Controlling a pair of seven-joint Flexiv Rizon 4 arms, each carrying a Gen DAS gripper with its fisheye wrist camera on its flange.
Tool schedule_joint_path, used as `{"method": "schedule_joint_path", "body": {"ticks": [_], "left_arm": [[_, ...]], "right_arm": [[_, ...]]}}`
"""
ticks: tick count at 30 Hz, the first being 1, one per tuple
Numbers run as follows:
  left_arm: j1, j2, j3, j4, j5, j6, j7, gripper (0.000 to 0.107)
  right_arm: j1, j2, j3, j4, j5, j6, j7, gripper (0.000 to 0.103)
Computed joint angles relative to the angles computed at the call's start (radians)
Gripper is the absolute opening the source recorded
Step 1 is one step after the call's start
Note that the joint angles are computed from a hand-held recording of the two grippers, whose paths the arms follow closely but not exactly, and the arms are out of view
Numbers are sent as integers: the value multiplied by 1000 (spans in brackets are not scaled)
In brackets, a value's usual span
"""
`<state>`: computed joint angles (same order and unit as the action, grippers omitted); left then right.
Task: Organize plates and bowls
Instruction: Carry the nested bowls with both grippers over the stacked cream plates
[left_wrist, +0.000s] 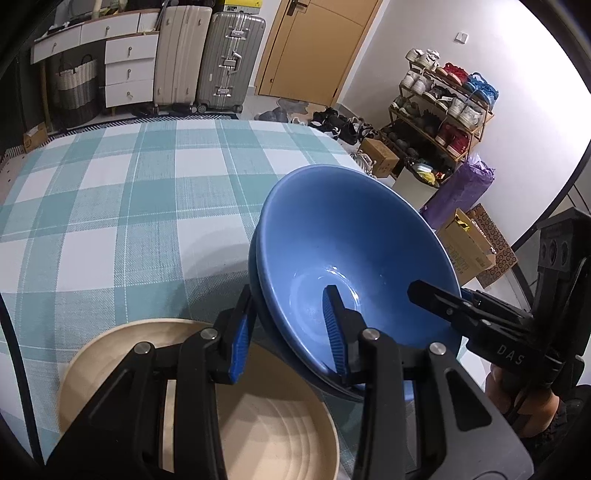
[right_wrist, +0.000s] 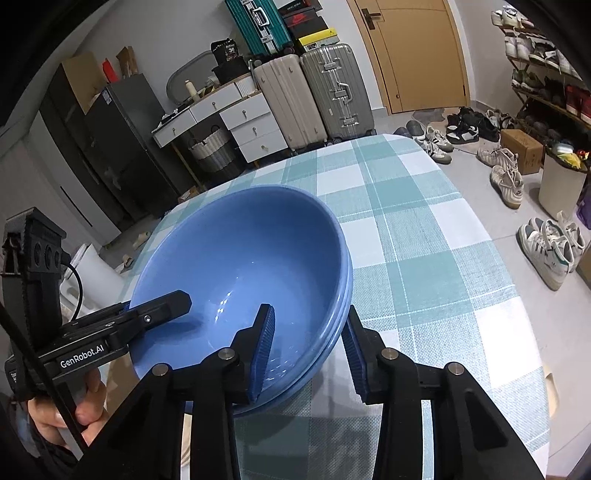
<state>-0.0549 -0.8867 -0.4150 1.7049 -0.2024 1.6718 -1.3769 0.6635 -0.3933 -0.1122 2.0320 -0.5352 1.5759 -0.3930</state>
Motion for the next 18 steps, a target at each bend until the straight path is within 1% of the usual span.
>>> {"method": "schedule_joint_path", "body": {"ticks": [6, 11, 14, 18], "left_arm": [[25, 41, -27, 58, 24, 46, -13, 33], [55, 96, -51, 131, 57, 91, -45, 33], [73, 127, -62, 171, 80, 114, -71, 33], [98, 177, -73, 230, 111, 147, -117, 33]], "right_arm": [[47, 40, -54, 26, -52, -1, 38, 38], [80, 85, -99, 50, -157, -8, 119, 38], [81, 112, -101, 56, -228, -21, 171, 38], [54, 136, -62, 51, -291, -46, 213, 38]]}}
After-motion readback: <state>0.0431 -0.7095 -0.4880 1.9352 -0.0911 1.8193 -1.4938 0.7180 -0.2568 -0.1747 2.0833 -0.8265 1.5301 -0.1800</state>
